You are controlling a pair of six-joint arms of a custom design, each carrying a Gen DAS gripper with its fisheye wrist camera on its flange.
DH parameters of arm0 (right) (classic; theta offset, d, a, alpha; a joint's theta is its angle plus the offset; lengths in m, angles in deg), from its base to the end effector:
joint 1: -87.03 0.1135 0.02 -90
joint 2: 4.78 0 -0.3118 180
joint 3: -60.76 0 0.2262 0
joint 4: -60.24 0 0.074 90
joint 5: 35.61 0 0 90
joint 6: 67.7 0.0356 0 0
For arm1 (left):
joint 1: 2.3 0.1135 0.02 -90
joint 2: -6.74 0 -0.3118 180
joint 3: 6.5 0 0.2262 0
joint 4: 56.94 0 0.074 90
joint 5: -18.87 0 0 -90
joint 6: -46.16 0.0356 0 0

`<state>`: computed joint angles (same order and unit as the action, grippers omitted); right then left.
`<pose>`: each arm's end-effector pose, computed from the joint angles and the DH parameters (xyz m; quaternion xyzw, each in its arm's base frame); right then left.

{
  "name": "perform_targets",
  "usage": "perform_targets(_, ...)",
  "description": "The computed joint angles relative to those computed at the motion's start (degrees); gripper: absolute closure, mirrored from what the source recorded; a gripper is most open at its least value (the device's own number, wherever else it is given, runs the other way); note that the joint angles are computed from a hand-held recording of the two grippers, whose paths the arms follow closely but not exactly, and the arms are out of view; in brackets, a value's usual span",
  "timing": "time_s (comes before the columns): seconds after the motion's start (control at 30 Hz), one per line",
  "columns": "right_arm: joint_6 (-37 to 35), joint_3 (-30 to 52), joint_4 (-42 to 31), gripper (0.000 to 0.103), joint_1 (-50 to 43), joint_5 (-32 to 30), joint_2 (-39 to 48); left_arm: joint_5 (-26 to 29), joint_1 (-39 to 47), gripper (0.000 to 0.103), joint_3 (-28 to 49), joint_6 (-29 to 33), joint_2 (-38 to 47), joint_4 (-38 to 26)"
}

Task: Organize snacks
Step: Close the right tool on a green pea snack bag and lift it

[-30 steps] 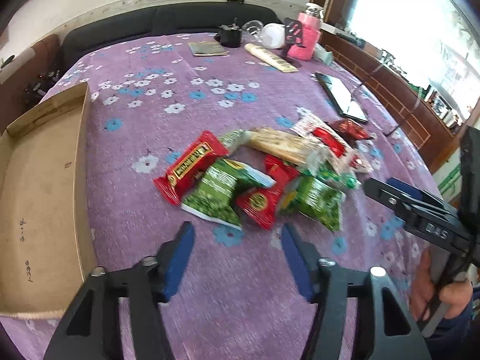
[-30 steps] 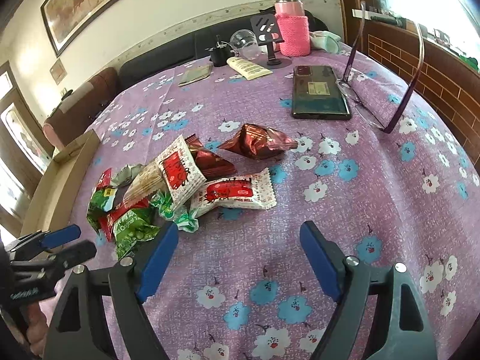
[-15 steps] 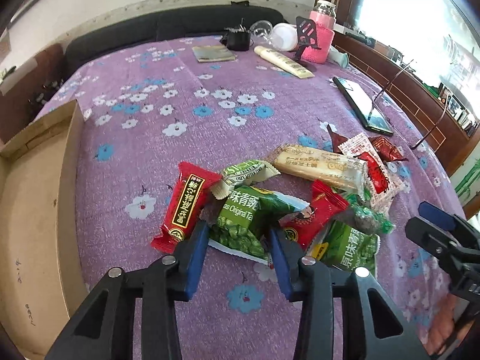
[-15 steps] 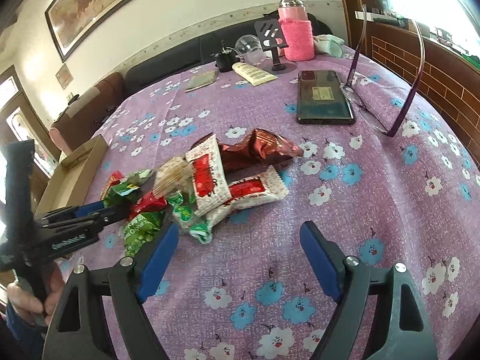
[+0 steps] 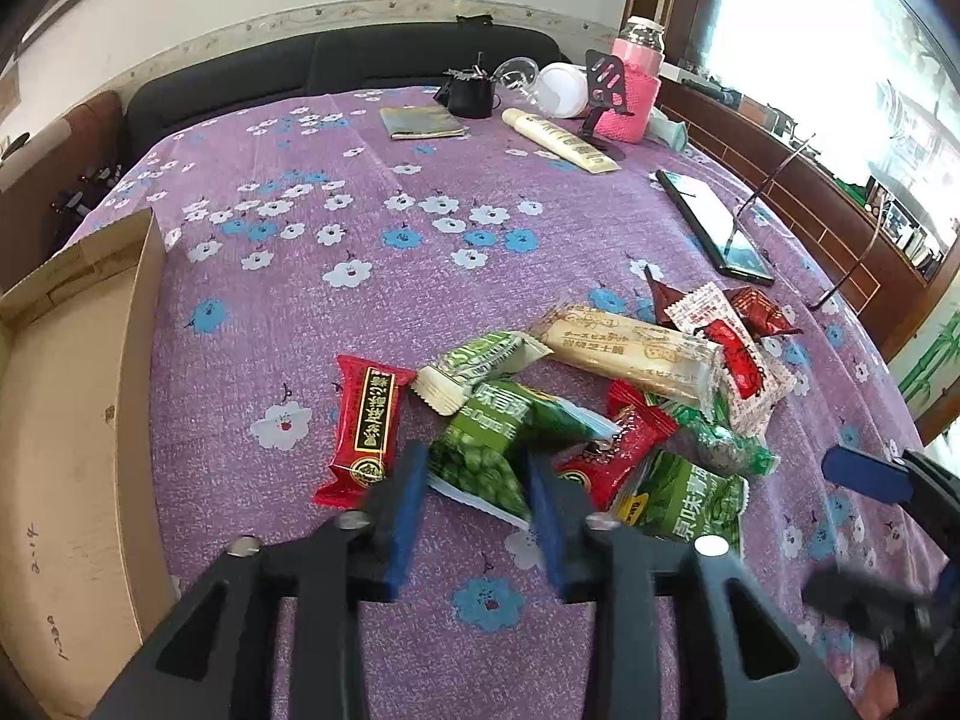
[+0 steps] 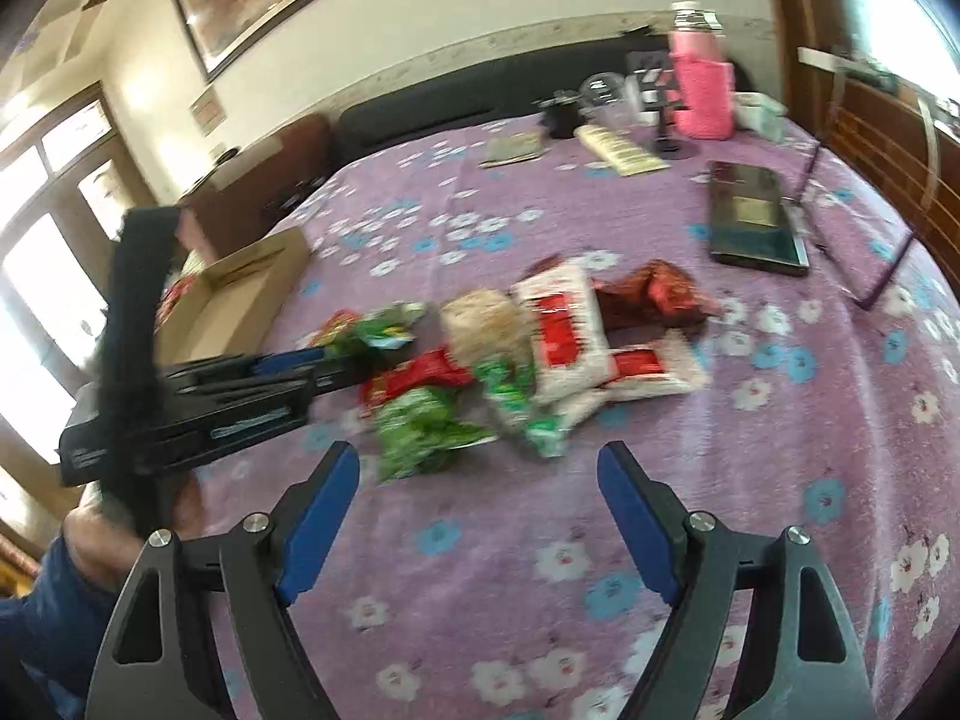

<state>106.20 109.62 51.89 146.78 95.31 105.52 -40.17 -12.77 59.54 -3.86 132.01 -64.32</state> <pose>0.1568 0.2225 0.1126 0.2529 0.8891 0.0488 0.3782 0.3480 -0.0829 0.0778 0.4511 0.8307 -0.2030 0.2555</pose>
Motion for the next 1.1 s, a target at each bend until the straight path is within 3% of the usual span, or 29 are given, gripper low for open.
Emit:
perform_targets(0.07, -4.7, 2.15, -1.28, 0.022, -1.19, -1.24, -0.3, 0.73, 0.21, 0.042, 0.11, -0.39, -0.12, 0.03)
perform_targets(0.27, -19.68, 7.09, -0.47, 0.025, -8.35, -9.24, 3.06, 2.4, 0.13, 0.04, 3.86, -1.94, 1.6, -3.3)
perform_targets(0.33, -22.75, 7.22, 1.19, 0.048, -11.2, -12.38, 4.47, 1.71, -0.36, 0.04, 4.4, -1.66, 2.42, -3.61)
perform_targets(0.4, -24.7, 7.11, 2.43, 0.056, -13.2, -14.73, 5.87, 1.19, -0.79, 0.041, 2.8, -1.55, 2.02, -0.77)
perform_targets(0.47, -25.22, 7.55, 2.52, 0.057, -13.95, -15.54, 7.45, 0.13, -1.52, 0.051, 1.69, -0.92, 1.94, 0.66)
perform_targets(0.6, -25.79, 9.19, 0.59, 0.057, -12.8, -14.15, 9.01, -0.04, -1.71, 0.049, 2.43, -1.29, 2.41, -0.07)
perform_targets(0.7, -25.49, 9.44, -0.38, 0.067, -11.91, -13.19, 8.72, -0.53, -1.95, 0.05, 1.67, -1.11, 2.25, 1.22)
perform_targets(0.8, -24.18, 8.14, 0.07, 0.072, -11.04, -12.33, 7.31, 0.41, -1.61, 0.066, 0.13, -0.19, 1.5, 2.69)
perform_targets(0.9, -22.58, 6.39, 1.28, 0.072, -10.23, -10.8, 5.15, 0.58, -1.57, 0.069, -1.33, 0.27, 0.71, 4.41)
perform_targets(1.1, -17.71, 5.37, 0.02, 0.072, -11.53, -6.57, 1.21, 2.96, -0.07, 0.079, 0.78, -0.59, 0.61, 1.3)
